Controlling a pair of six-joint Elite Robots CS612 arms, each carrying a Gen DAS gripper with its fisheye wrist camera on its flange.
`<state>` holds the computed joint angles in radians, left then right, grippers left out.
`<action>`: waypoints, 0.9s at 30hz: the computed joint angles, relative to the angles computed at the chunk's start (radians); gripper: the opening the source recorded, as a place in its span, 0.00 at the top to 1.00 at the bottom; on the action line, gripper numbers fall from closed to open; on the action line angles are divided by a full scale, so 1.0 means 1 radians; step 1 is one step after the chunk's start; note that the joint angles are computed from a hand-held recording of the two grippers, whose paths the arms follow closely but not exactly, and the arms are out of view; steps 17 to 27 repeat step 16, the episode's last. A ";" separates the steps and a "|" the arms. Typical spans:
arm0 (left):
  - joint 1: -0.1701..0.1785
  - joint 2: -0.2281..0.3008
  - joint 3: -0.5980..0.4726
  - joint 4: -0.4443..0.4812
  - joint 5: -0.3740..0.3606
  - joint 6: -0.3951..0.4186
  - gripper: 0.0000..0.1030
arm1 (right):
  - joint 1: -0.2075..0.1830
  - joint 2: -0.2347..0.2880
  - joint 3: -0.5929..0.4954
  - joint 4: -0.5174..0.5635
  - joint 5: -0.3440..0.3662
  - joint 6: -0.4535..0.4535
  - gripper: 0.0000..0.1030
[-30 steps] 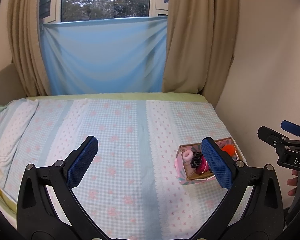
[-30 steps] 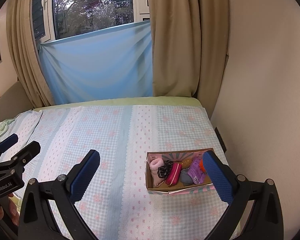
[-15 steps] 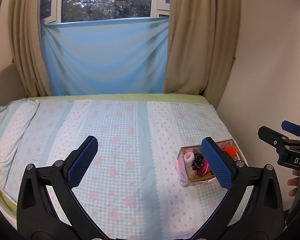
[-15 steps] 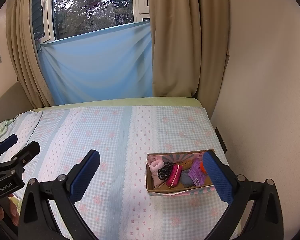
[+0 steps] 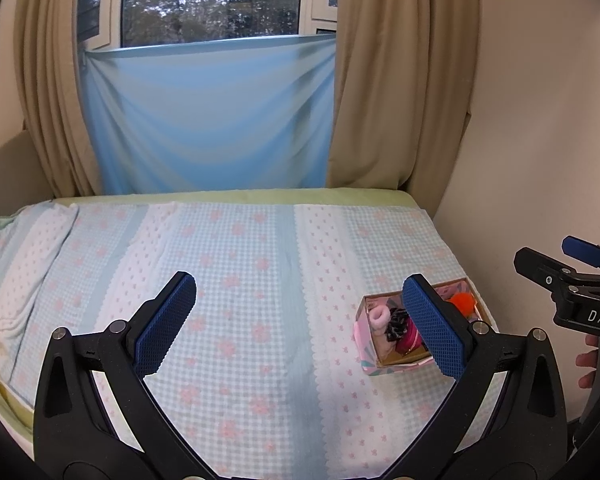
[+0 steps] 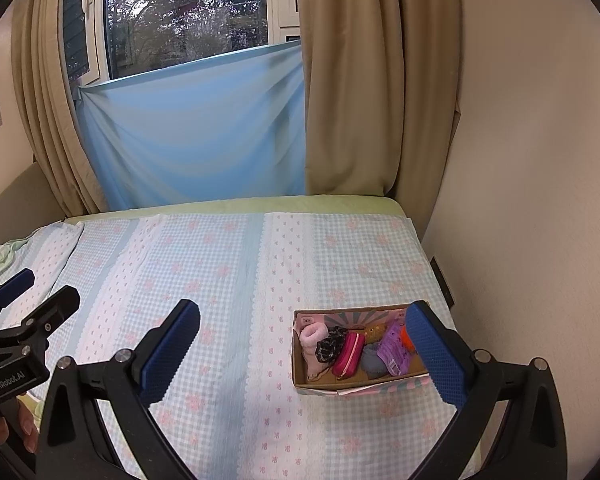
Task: Organize soft objects
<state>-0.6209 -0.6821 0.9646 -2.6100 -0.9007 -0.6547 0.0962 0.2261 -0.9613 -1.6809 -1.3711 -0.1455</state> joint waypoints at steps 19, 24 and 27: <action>-0.007 0.028 -0.031 -0.020 0.112 0.015 0.00 | 0.006 -0.018 0.045 -0.024 -0.008 0.005 0.01; -0.007 0.028 -0.031 -0.020 0.112 0.015 0.00 | 0.006 -0.018 0.045 -0.024 -0.008 0.005 0.01; -0.007 0.028 -0.031 -0.020 0.112 0.015 0.00 | 0.006 -0.018 0.045 -0.024 -0.008 0.005 0.01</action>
